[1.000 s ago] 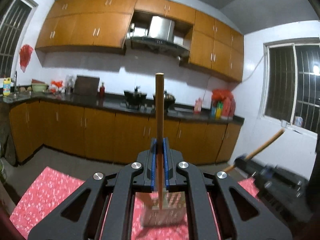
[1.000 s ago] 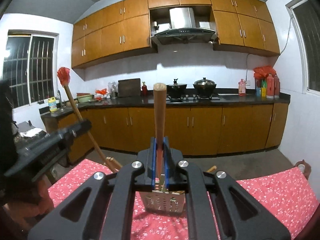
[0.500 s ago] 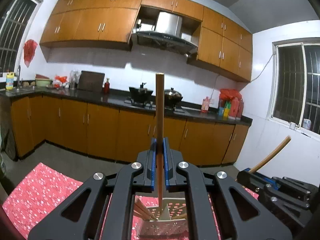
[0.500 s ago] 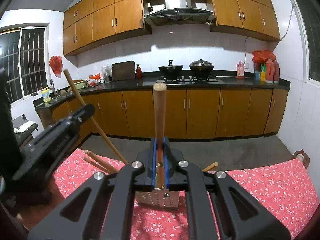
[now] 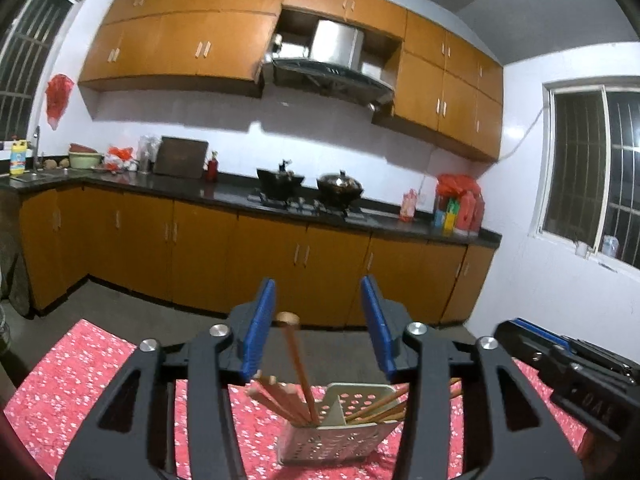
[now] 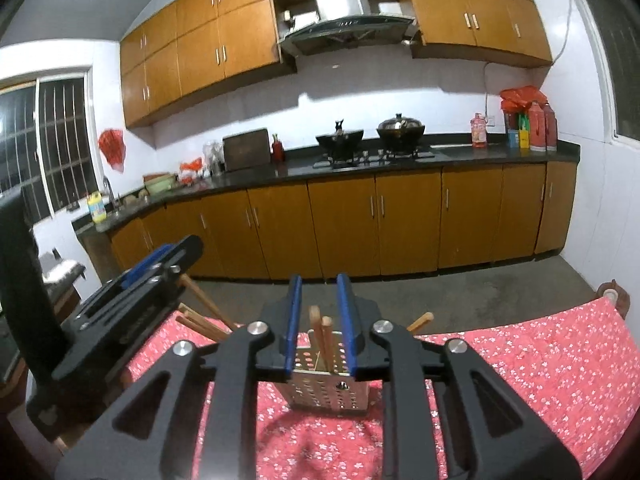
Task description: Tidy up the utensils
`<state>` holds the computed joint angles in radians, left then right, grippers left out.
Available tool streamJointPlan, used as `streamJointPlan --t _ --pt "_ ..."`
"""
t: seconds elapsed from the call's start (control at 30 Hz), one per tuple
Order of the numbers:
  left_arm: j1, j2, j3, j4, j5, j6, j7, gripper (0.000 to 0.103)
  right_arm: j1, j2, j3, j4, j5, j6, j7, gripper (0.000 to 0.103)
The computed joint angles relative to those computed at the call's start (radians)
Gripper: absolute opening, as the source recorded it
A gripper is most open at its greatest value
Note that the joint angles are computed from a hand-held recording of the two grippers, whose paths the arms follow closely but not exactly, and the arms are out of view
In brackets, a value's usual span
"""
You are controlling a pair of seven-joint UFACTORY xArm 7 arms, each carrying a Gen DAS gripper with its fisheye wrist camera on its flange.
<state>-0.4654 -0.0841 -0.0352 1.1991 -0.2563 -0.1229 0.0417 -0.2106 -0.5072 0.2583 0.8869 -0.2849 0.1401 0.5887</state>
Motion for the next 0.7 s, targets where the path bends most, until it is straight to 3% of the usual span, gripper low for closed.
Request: streamJointPlan --t 0.07,0.13,0.27,0.37,0.47,0.7 --pt "-0.11 -0.044 0.105 -0.035 -0.069 -0.003 0.069 0.049 -0.007 -0.05 -0.002 -0.043 0.004 -0.021 0.016 0.03" --pt "-0.117 -0.094 0.121 -0.082 -0.069 -0.001 0.073 0.054 -0.011 -0.103 0.0 -0.091 0.014 -0.035 0.022 0.04" --pt "-0.107 -0.217 0.137 -0.22 -0.022 -0.013 0.055 0.078 -0.069 -0.221 0.055 -0.189 0.017 -0.045 0.046 0.059" --pt "-0.041 -0.307 0.1 -0.327 0.027 -0.017 0.028 0.095 -0.102 -0.327 0.099 -0.276 0.022 -0.045 0.072 0.077" --pt "-0.01 -0.412 0.093 -0.449 0.075 -0.009 0.012 0.101 -0.098 -0.428 0.132 -0.358 0.038 -0.027 0.101 0.089" --pt "0.189 -0.611 -0.061 -0.669 0.162 0.006 -0.083 0.101 -0.101 -0.649 0.254 -0.481 0.021 0.051 0.185 0.099"
